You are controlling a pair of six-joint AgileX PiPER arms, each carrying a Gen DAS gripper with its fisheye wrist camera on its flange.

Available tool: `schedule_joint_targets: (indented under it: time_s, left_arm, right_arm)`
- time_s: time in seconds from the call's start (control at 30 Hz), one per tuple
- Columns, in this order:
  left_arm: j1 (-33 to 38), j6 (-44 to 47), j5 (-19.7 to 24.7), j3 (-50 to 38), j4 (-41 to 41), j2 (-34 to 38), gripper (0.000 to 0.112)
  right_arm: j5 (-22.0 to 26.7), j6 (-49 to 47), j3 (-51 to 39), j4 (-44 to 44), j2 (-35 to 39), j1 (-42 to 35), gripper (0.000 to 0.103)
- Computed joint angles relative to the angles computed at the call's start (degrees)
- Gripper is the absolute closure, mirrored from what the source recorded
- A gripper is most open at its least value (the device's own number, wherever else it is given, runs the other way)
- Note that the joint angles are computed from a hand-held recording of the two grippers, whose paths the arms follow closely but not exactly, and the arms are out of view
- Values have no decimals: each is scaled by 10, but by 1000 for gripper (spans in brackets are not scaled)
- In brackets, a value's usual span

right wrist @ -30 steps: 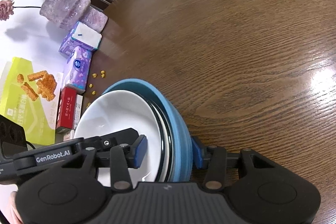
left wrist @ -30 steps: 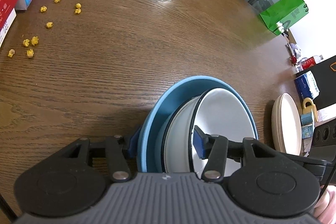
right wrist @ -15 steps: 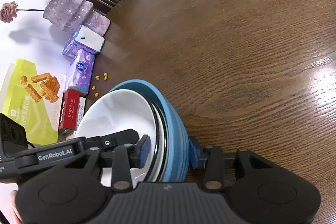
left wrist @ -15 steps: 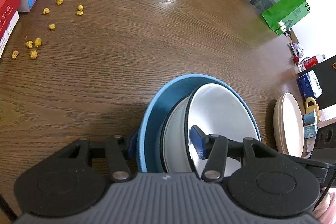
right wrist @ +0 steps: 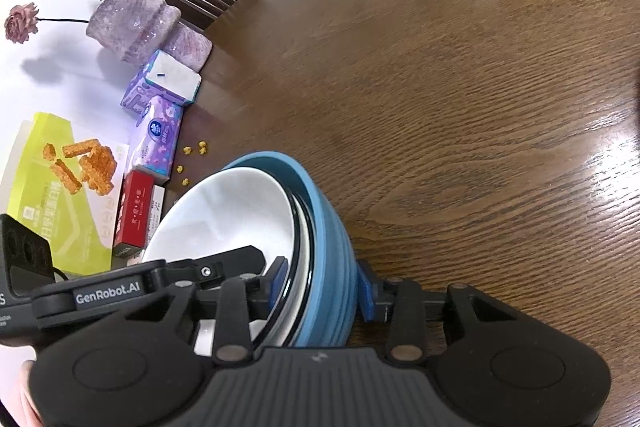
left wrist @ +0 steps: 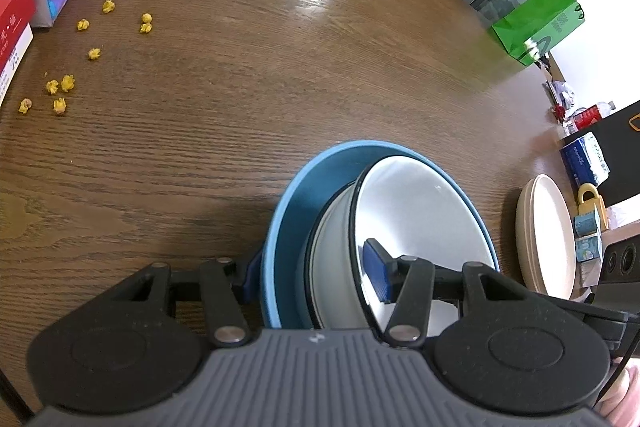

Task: Organize plates and bowls
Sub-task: 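Lift the bowl stack with both grippers and carry it toward the cream plates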

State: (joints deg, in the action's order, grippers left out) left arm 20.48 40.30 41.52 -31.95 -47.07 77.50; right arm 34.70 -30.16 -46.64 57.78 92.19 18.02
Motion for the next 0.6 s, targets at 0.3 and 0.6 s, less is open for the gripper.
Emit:
schedule_joint_targets:
  time_s: [0.3, 0.6]
  left_arm:
    - [1, -11, 9, -2, 9, -17, 61]
    - [-29, -64, 3, -14, 24, -44, 61]
  right_arm:
    - [1, -25, 13, 17, -14, -10, 68]
    - [19, -42, 8, 15, -28, -29, 68]
